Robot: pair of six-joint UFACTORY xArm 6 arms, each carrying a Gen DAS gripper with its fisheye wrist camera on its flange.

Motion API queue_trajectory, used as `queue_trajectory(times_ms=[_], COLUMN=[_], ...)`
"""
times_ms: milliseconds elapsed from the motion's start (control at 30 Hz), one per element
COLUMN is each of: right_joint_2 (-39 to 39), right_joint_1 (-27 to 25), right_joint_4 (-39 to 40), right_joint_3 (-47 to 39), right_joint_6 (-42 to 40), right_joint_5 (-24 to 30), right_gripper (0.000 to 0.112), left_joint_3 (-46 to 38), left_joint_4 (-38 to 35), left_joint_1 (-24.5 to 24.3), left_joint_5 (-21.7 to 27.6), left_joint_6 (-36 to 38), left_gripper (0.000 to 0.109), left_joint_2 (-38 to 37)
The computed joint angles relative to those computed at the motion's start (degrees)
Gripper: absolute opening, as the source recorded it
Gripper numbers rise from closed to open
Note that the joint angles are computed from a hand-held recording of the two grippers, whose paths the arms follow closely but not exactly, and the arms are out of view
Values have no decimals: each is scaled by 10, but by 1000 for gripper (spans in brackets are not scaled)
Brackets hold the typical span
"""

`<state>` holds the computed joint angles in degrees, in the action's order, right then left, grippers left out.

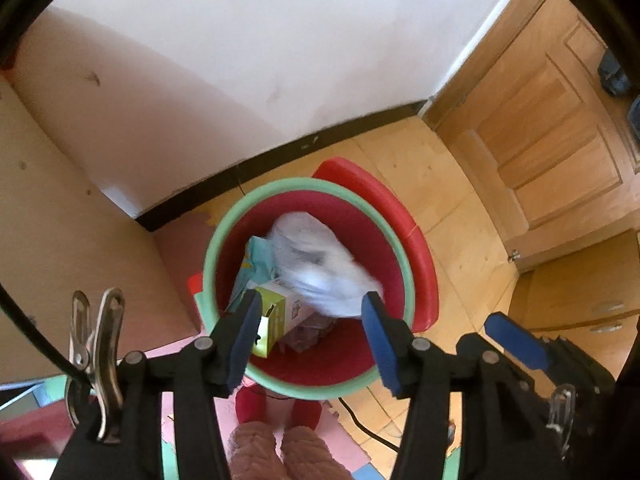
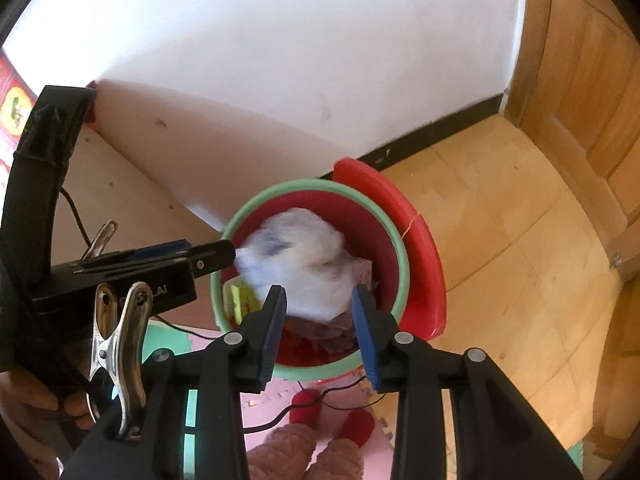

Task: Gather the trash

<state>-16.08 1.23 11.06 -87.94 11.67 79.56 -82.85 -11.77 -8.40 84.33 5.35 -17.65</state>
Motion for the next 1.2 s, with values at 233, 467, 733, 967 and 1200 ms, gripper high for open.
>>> queue_trajectory(times_ms=[233,467,733,967,1200], right_joint_2=[7,17,16,19,17], right_joint_1=[-5,-9,-1,5,9], right_joint_4=[10,25,17,15,14], right_joint_3=[-65,-127,-167,-184,-186], right_joint_6=[-8,-28,-35,-35,-28], right_joint_5=[30,71,102,111,115], right_gripper=[38,40,40,40,40], left_joint_3=[-51,-101,-131,-136,-131], left_joint_4=[4,-2,-3,1,1], left_joint_1=[8,32,47,47,48], left_joint_5=[45,100,135,151,152], left_joint_6=[-15,-21,-21,-21,-21], left_gripper=[58,59,59,59,59], left_joint_2=[-9,-12,-26,-37,-43])
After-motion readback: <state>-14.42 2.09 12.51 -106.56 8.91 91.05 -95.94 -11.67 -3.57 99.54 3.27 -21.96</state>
